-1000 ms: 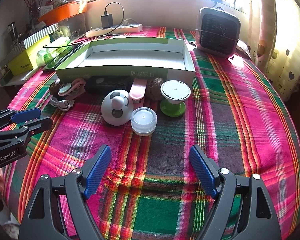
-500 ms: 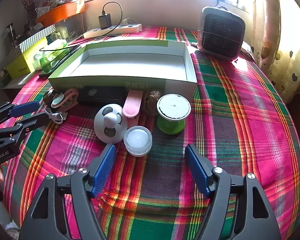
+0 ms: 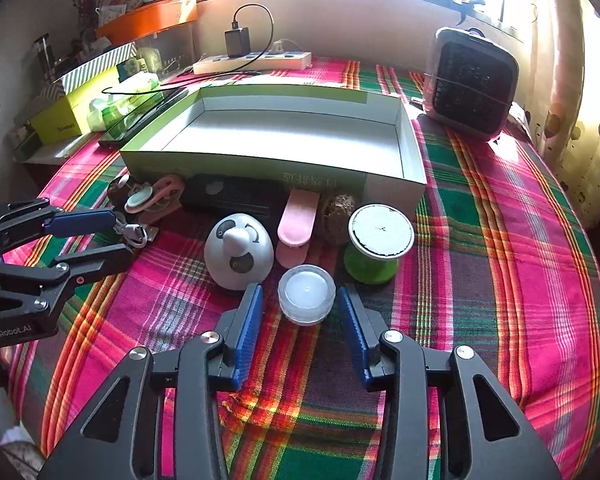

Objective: Organize objects
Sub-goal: 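Move the left gripper toward the white cable while the right gripper approaches the white jar, then close the right gripper on the white jar while the left gripper grasps the white cable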

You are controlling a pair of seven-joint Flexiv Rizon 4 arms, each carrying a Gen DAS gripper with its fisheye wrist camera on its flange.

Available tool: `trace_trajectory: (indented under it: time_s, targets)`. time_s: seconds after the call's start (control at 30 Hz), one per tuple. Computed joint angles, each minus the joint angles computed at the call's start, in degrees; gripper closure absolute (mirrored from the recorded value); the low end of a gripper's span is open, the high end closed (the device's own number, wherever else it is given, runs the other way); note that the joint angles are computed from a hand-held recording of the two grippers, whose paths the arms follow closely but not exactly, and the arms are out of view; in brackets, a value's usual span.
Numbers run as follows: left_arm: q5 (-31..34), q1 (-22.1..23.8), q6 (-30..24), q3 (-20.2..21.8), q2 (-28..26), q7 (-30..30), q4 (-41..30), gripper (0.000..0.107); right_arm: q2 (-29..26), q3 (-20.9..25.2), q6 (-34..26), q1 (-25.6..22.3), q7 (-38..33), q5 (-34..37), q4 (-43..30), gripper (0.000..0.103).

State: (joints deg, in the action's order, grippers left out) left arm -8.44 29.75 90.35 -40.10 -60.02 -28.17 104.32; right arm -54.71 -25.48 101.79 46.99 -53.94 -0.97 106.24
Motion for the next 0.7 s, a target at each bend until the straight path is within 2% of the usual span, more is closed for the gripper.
trace_trajectory:
  time_s: [0.07,0.23,0.33,0.43,0.7]
  targets:
    - [0.0,0.1,-1.0,0.0,0.2,0.3,0.4,0.063,0.0,0.3,0.4,-0.3,-0.1,0.0,0.0,0.067]
    - [0.6,-0.5,2.1,0.4,0.0,0.1,0.1,0.063,0.3,1.5,1.2,-1.2,-0.4,0.6,0.1,0.071]
    - [0.7,-0.2,1.8,0.0,-0.5,-1.0,-1.1,0.063,0.4,2.1,1.9,-1.6,-0.6,1.1,0.2,0.073]
    - [0.3,-1.9,2.1,2.1,-0.5,-2.4,-2.8,0.063,0.4,1.7,1.9,-1.2,-0.5,1.9,0.6,0.074]
    - [-0.6,-2.8,-1.3,3.3,-0.3,-2.4,-3.9,0.063,0.7,1.7,2.3,-1.1,-0.1,3.3,1.4,0.074]
